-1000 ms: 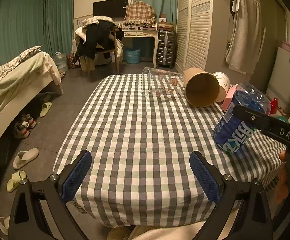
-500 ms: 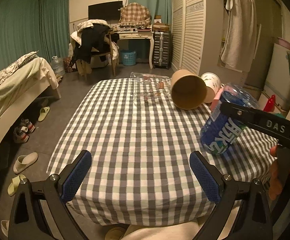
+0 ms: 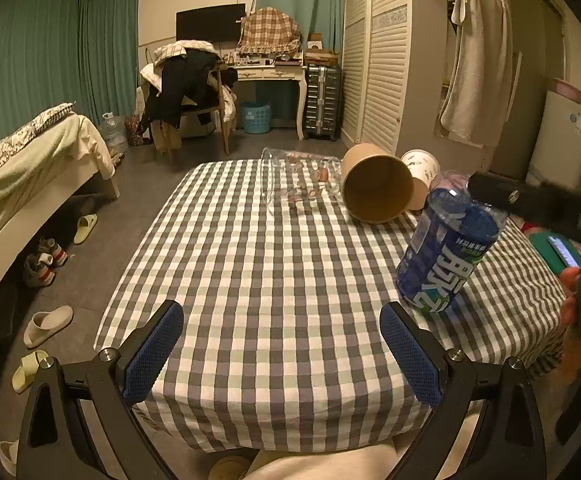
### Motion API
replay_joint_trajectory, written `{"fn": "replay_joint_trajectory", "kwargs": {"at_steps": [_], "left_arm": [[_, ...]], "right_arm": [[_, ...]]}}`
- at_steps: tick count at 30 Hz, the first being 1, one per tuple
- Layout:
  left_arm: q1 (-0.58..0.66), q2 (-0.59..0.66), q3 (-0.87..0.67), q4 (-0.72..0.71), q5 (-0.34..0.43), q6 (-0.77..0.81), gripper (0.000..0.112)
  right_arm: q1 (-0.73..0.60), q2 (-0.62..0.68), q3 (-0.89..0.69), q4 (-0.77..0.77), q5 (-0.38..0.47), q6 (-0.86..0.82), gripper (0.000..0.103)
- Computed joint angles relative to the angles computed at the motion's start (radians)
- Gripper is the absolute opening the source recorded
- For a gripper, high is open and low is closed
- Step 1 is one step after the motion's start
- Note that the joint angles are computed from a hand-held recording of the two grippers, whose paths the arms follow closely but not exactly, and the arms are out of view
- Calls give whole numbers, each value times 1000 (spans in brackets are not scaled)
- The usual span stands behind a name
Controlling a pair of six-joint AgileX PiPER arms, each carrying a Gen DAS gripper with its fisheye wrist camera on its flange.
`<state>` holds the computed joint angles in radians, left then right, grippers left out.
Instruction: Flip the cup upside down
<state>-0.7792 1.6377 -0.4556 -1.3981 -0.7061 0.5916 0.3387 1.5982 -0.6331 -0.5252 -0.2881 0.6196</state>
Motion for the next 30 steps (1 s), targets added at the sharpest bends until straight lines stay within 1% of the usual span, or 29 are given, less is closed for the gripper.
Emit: {"fn": "replay_joint_trajectory", "kwargs": {"at_steps": [3, 6, 7, 8, 10, 12, 13, 15, 17, 19, 20, 23, 24, 27, 30], "left_arm": [[-19, -39, -5, -39, -17, 43, 101], [-46, -67, -34, -99, -65, 107, 101], [-54, -74, -43, -117, -81, 123, 101], [-64, -85, -57, -134, -99, 135, 101], [-79, -103, -69, -148, -116, 146, 102], [-115, -113, -82, -172, -159, 156, 103], [-133, -117, -84, -180, -182, 156, 103], [-180, -117, -82, -190, -234, 134, 103], [-216, -110, -78, -199, -269, 103, 103], [-246, -104, -66, -204, -286, 68, 103], [-266, -99, -58, -213, -298, 50, 103], [-309, -72, -62, -242, -320, 28, 103], [-320, -66, -62, -250, -323, 26, 103], [-347, -54, -72, -268, -332, 36, 103], [-378, -47, -87, -277, -352, 41, 103]], "right_arm": [[-17, -80, 19, 23, 30, -36, 97], [-60, -193, 48, 41, 77, -90, 98], [-71, -223, 54, 23, 96, -84, 101], [-87, -254, 59, -31, 120, -48, 102], [-115, -326, 83, -97, 158, -22, 102], [-138, -396, 123, -76, 181, -86, 102], [-155, -420, 141, -100, 175, -79, 102], [-192, -469, 180, -220, 161, 17, 103], [-228, -509, 218, -340, 142, 122, 103], [-258, -529, 251, -382, 117, 149, 103], [-269, -534, 269, -363, 102, 122, 103], [-269, -522, 313, -160, 74, -81, 103], [-270, -517, 326, -124, 65, -116, 103], [-289, -480, 353, -92, 18, -150, 103], [-308, -460, 360, -124, -5, -115, 103]]}}
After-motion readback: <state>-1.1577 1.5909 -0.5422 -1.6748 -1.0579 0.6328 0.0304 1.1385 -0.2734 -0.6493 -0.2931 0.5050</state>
